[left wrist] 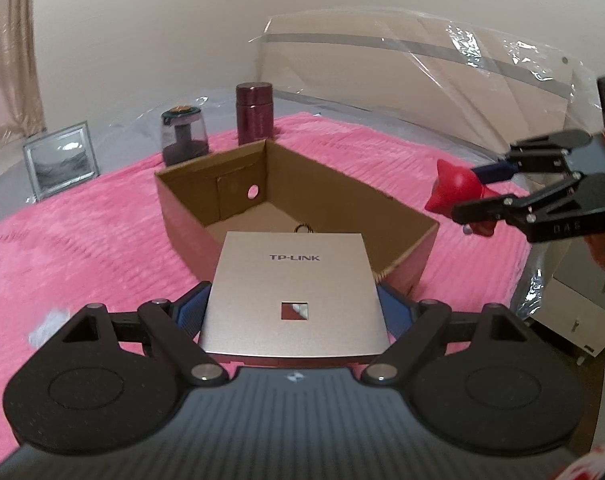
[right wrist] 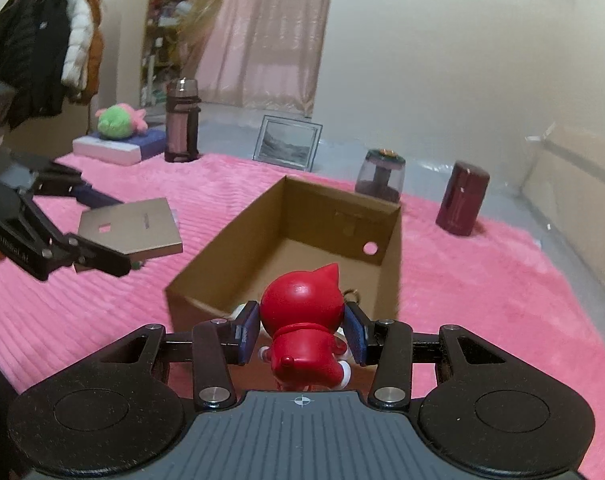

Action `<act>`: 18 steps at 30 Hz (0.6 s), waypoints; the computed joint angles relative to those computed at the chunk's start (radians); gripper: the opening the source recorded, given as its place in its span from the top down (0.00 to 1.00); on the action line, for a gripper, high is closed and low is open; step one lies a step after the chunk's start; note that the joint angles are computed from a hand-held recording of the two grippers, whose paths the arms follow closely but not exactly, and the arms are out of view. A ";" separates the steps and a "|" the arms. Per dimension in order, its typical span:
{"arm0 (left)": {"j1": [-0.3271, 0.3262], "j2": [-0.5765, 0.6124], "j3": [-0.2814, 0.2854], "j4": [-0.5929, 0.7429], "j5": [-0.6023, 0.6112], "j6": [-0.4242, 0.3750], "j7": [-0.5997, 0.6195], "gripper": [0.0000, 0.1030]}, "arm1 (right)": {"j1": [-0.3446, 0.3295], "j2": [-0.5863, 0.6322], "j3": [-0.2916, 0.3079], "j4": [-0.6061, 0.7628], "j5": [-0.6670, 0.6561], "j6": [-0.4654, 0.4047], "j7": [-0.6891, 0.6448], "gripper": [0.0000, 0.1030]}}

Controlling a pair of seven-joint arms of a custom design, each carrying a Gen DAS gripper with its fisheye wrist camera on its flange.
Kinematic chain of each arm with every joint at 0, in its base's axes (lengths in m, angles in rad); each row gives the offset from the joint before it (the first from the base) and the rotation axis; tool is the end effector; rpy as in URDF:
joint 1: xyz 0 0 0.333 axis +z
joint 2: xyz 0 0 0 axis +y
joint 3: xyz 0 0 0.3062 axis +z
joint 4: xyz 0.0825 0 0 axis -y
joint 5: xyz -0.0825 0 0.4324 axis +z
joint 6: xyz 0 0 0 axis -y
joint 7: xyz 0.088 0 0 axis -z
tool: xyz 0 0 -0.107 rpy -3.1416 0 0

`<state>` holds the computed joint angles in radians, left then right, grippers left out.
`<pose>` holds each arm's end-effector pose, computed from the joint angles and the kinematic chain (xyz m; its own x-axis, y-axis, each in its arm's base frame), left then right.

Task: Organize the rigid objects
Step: 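Carry the gold panel with the left tool and red figurine with the right tool into the box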

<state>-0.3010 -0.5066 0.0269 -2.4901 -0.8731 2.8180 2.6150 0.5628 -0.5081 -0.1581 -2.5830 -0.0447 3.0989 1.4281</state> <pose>0.4766 -0.0938 0.5195 -0.5573 -0.8303 -0.0068 -0.4654 0.3192 -0.8255 0.4415 0.1878 0.5207 0.4960 -0.8643 0.0838 -0.4198 -0.3232 -0.8482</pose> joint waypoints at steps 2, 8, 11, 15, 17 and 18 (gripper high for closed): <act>-0.006 0.031 0.012 0.041 0.001 -0.024 0.020 0.19 | 0.051 0.015 -0.067 0.030 0.007 -0.013 -0.064 0.60; 0.033 0.146 -0.007 0.177 0.025 -0.091 0.084 0.19 | 0.265 0.093 -0.297 0.162 0.120 -0.071 -0.357 0.60; 0.073 0.219 -0.039 0.259 0.078 -0.108 0.111 0.19 | 0.382 0.162 -0.411 0.267 0.220 -0.146 -0.518 0.59; 0.121 0.320 -0.077 0.374 0.152 -0.137 0.130 0.19 | 0.482 0.286 -0.513 0.412 0.376 -0.238 -0.746 0.59; 0.144 0.375 -0.096 0.436 0.193 -0.152 0.134 0.19 | 0.497 0.351 -0.534 0.474 0.444 -0.281 -0.836 0.59; 0.155 0.402 -0.105 0.465 0.212 -0.160 0.134 0.19 | 0.498 0.391 -0.541 0.508 0.478 -0.304 -0.884 0.59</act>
